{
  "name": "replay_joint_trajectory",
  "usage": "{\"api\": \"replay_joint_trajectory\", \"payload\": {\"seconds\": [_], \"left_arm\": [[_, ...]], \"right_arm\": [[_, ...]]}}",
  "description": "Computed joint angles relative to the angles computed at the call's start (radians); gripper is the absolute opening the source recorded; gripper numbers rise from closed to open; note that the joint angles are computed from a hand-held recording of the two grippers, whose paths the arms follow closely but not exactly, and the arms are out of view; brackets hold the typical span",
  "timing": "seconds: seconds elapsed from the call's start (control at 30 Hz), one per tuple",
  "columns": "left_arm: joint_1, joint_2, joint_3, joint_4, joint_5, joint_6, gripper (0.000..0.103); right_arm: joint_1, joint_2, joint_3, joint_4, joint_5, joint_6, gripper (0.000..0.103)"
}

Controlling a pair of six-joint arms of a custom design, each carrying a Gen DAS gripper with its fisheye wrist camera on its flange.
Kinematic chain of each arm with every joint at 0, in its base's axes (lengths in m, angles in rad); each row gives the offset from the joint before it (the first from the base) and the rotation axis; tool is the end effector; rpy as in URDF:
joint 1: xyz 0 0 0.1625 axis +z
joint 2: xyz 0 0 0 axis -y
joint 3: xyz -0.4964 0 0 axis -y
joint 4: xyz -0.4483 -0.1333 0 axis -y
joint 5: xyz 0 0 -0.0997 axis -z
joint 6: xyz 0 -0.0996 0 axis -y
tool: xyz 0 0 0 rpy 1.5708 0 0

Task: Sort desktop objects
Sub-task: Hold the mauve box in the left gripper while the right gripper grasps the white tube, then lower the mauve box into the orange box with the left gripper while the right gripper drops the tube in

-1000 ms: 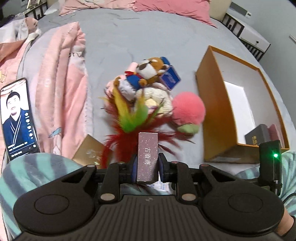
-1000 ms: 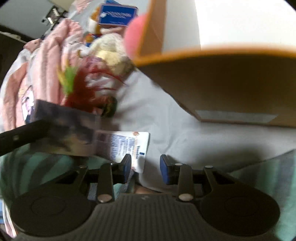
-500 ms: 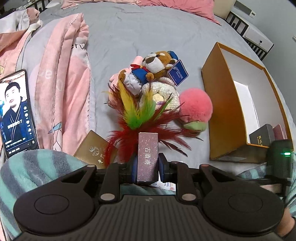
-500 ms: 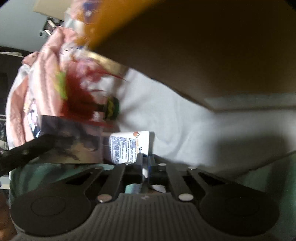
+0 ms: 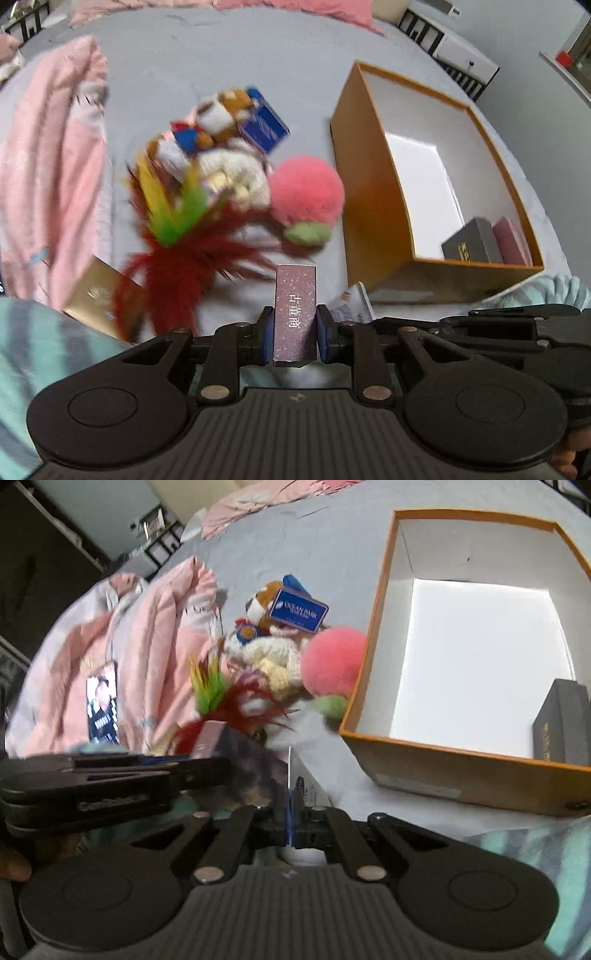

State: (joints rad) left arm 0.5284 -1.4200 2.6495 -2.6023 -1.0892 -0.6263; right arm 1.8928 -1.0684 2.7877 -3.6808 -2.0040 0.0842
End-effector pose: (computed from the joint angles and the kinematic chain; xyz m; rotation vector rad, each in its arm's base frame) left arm -0.1729 -0.3087 0.1247 0.6125 2.5873 -0.3063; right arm 0.1815 -0.2550 0.1086 0.2054 -2.7196 0.6490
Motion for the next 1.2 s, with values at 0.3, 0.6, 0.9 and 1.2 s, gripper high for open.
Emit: {"api": "replay_joint_trajectory", "payload": {"seconds": [0.3, 0.6, 0.9, 1.2], "left_arm": [[0.009, 0.065, 0.027, -0.04, 0.027, -0.011, 0.026], [-0.04, -0.02, 0.033, 0.01, 0.037, -0.042, 0.026], [-0.178, -0.166, -0.004, 0.052, 0.038, -0.052, 0.026], [-0.155, 0.058, -0.092, -0.215, -0.026, 0.084, 0.026]], "right_arm": [[0.017, 0.141, -0.012, -0.131, -0.098, -0.031, 0.006], [0.05, 0.059, 0.01, -0.093, -0.088, -0.019, 0.004], [0.173, -0.349, 0.04, 0.163, -0.087, 0.042, 0.005], [0.281, -0.52, 0.016, 0.16, -0.321, 0.014, 0.004]]}}
